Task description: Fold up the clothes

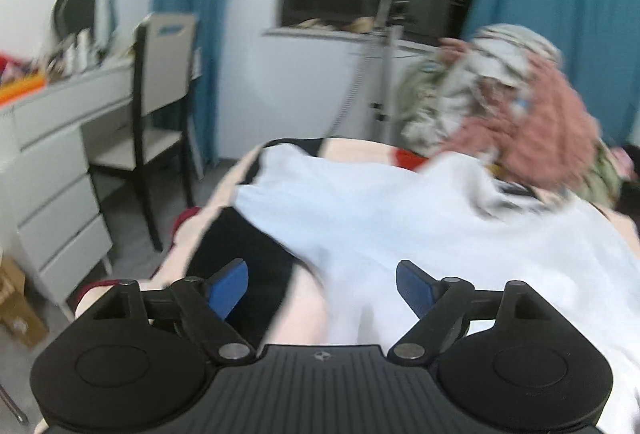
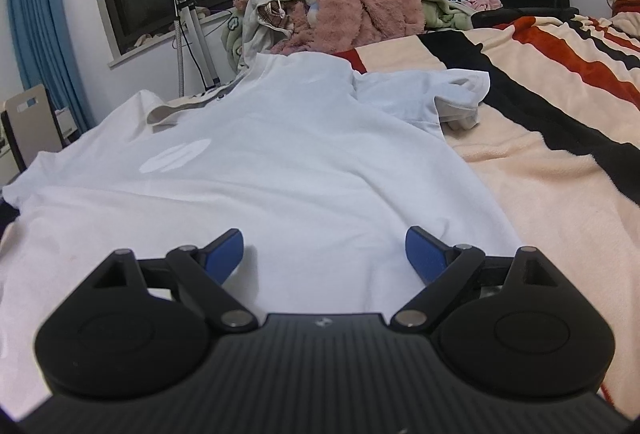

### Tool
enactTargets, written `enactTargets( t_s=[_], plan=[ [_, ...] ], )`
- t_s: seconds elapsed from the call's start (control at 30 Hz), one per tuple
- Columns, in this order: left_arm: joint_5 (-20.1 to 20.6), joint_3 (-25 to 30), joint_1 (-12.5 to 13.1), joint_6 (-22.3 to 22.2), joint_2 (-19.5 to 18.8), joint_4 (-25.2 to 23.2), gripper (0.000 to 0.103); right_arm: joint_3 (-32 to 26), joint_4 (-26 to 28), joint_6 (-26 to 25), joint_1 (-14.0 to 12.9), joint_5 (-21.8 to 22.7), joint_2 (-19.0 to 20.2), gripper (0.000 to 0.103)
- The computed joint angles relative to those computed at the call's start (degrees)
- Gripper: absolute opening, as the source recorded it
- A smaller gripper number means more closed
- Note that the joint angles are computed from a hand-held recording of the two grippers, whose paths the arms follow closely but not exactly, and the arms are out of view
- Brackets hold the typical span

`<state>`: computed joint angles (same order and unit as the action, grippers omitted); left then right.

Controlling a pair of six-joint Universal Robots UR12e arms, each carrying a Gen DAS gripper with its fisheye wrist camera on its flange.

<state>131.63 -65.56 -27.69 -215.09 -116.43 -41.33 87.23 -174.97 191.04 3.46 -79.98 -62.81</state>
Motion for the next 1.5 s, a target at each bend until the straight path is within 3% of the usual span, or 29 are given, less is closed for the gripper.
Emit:
enactTargets(
  t_s=[0.13,0.33,0.43,0.63,0.7,0.73,0.8,0.87,0.93,0.97,1.2,1.4,1.5],
  plan=[
    [-0.2,-2.1,-4.6,1.1,1.0,6.4,0.095,0.7,-1.4,-0.8,-0.2,1.2,-0.7,0.089],
    [-2.3,-5.0,-9.0,-1.1,2.1,10.0,0.097,2.4,-5.0,-2.6,-0.7,2.0,-2.3,0.089],
    [-3.9,-6.0,-10.1,-2.4,2.7,9.6,0.097,3.3,-5.6,-2.7,-0.9,1.9,-3.4,0.089],
    [-4.8,-6.1,-11.1,2.2,1.7,12.5,0.097,4.8,-7.4,-5.5,-0.7,1.1,-5.1,0.089],
    [-5.1,-6.1,-11.2,2.7,1.6,12.8,0.097,5.2,-7.8,-6.5,-0.9,2.1,-5.6,0.080],
    [-5.3,-6.1,-11.2,3.0,1.5,12.9,0.097,5.4,-8.1,-7.2,-0.8,1.8,-5.8,0.067],
    [-5.5,-6.2,-11.2,3.5,1.5,13.0,0.097,5.8,-9.2,-8.0,-0.8,2.1,-6.2,0.068],
    [-5.0,-6.2,-11.5,3.6,1.5,12.9,0.097,6.1,-9.7,-5.3,-1.5,5.1,-6.4,0.070],
    [-5.3,-6.6,-11.4,3.3,1.8,13.3,0.097,6.1,-9.2,-0.1,-2.4,7.8,-6.4,0.087],
    [-5.4,-6.8,-11.4,3.0,2.0,13.5,0.097,6.1,-9.1,2.7,-2.7,8.5,-6.4,0.089],
    [-5.9,-7.3,-10.9,0.0,2.5,12.4,0.097,3.2,-11.5,21.6,-5.7,11.6,-2.6,0.089],
    [-6.1,-6.8,-10.6,-1.2,1.8,10.1,0.098,-2.8,-12.7,34.9,-7.8,14.9,4.6,0.087],
    [-6.4,-6.3,-10.3,-1.5,1.1,9.7,0.098,-6.8,-14.4,39.0,-7.9,16.5,8.3,0.083]
  ],
)
